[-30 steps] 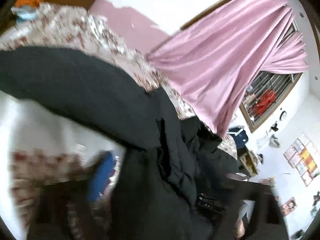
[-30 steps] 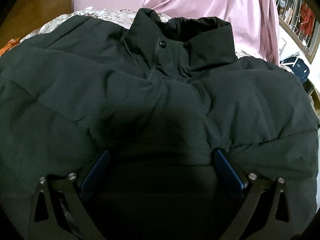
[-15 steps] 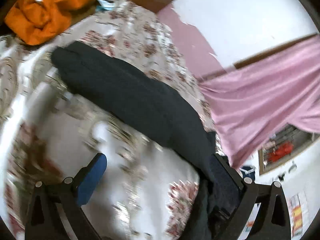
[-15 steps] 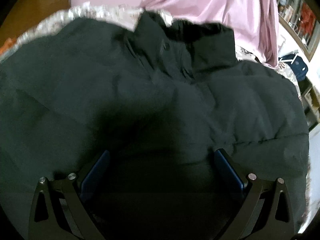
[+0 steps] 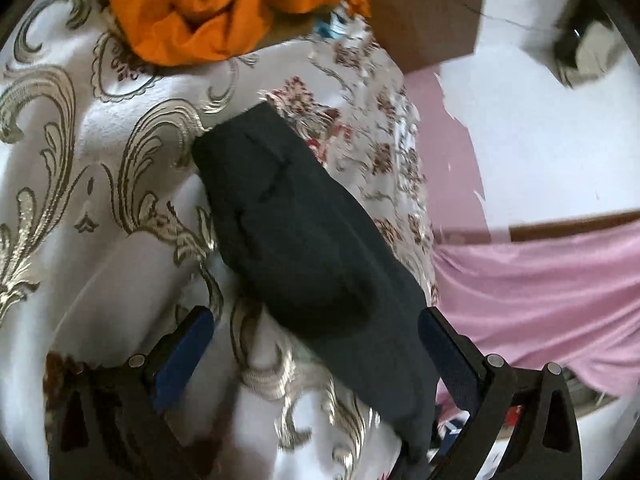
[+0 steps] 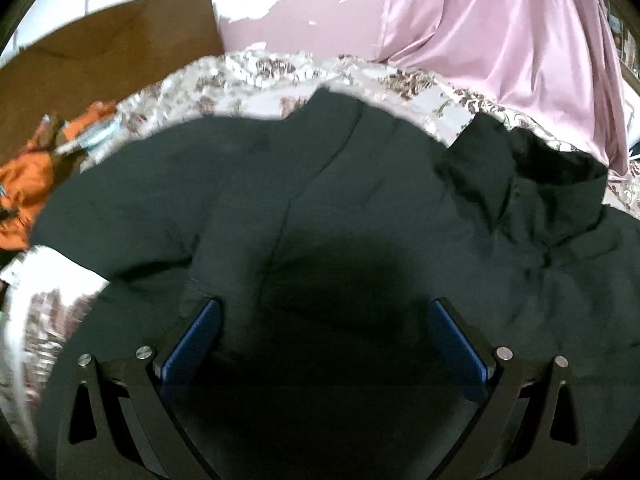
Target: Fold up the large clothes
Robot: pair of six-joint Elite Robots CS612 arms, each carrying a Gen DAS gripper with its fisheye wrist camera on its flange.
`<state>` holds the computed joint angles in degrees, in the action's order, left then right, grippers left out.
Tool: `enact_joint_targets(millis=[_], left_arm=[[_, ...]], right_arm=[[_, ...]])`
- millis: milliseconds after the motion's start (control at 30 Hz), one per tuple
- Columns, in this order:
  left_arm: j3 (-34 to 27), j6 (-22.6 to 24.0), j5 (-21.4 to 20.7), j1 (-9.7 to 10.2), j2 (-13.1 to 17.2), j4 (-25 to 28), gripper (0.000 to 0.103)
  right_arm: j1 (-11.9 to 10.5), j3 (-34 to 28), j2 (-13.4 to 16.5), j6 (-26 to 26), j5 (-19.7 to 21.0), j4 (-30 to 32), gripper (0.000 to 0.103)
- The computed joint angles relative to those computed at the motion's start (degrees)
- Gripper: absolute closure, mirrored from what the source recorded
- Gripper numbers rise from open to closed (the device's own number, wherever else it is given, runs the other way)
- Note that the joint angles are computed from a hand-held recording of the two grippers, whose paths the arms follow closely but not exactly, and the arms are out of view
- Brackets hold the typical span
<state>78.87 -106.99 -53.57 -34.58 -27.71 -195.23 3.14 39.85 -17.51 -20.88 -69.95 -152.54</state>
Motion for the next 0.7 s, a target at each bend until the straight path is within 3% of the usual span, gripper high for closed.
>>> enact_joint_targets(millis=[133, 333, 400, 533, 700], left_arm=[[-0.73, 1.3, -0.11, 0.62, 0.8, -1.7, 0.007], [-0.03, -0.09, -0.52, 0.89, 0.31, -1.46, 0.072], [0.39, 0.01, 0.56, 0.68, -0.34, -0.41, 0.086], [0.97, 6.14, 3.31, 0.08, -2.99, 4.04, 0.095], [-0.44, 19.0, 10.43, -1.39, -6.17, 7.4, 0.096]], right_arm=[[-1.17, 2.42, -0.45, 5.66, 5.33, -2.75, 0.001], [-1.0, 3.09, -0.63, 5.12, 3.47, -4.29, 0.001], [-0.97, 4.51, -1.5, 4.79, 2.64, -6.29, 0.001], [-1.89, 11.56, -5.94, 1.51, 3.21, -13.13, 0.001], [-4.27, 18.52, -10.78, -1.14, 5.05, -18.18, 0.001]])
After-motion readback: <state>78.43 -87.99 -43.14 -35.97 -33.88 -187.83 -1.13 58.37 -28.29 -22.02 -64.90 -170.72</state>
